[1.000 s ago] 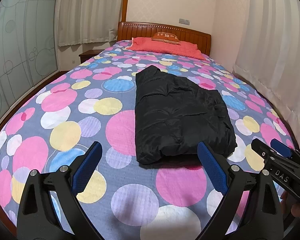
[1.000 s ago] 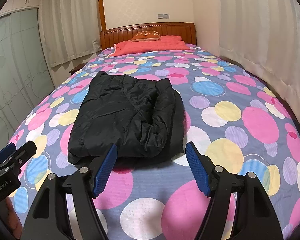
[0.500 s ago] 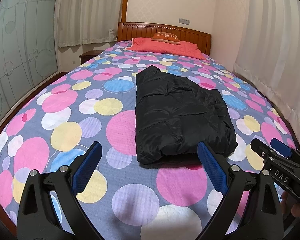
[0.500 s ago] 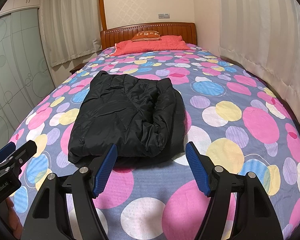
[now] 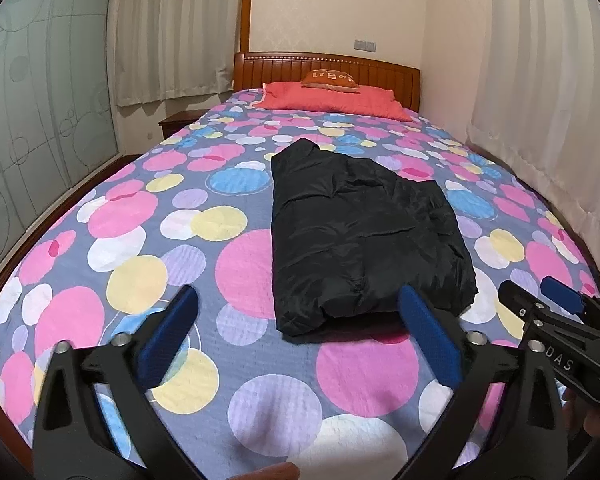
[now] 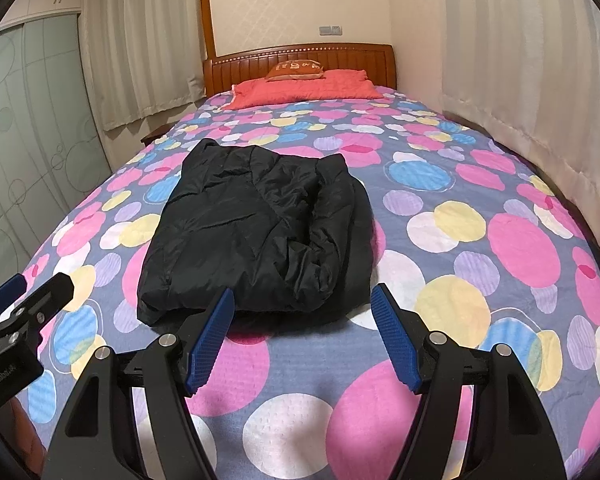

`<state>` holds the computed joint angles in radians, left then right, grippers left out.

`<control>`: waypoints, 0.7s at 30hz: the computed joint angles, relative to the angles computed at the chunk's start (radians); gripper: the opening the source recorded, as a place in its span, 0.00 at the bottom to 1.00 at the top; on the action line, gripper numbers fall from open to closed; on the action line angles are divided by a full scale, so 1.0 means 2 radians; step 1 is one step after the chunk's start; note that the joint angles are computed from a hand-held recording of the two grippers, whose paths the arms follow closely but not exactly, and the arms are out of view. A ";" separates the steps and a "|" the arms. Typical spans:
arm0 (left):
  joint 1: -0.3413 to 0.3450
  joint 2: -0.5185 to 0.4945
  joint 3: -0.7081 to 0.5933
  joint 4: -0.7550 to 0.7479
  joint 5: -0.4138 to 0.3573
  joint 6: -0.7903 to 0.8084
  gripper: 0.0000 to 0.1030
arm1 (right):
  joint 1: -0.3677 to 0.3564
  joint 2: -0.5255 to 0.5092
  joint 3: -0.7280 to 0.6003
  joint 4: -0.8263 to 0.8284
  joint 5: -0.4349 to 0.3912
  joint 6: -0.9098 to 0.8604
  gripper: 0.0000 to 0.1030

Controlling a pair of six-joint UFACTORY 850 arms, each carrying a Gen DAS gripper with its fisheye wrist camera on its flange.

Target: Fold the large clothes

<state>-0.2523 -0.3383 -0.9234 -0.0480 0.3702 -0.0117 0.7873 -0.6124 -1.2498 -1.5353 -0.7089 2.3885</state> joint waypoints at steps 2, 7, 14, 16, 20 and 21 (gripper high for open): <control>0.001 0.000 0.000 0.013 0.002 -0.013 0.98 | -0.001 -0.001 -0.001 0.000 0.002 0.000 0.68; 0.002 0.000 0.001 0.028 0.011 -0.027 0.98 | -0.004 -0.001 0.002 -0.005 0.007 0.003 0.68; 0.005 -0.006 -0.007 -0.003 -0.019 -0.030 0.98 | -0.006 -0.001 0.003 -0.009 0.011 0.007 0.68; 0.008 -0.009 -0.009 0.027 -0.018 -0.057 0.98 | -0.007 -0.002 0.005 -0.012 0.013 0.010 0.68; 0.002 -0.012 -0.003 -0.048 0.016 0.026 0.98 | -0.009 -0.004 0.007 -0.017 0.016 0.014 0.68; 0.001 -0.014 -0.006 -0.058 0.017 0.035 0.98 | -0.010 -0.003 0.008 -0.018 0.016 0.015 0.68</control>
<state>-0.2494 -0.3667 -0.9345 -0.1630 0.4048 0.0586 0.7679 -0.6194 -1.2343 -1.5704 -0.6761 2.4195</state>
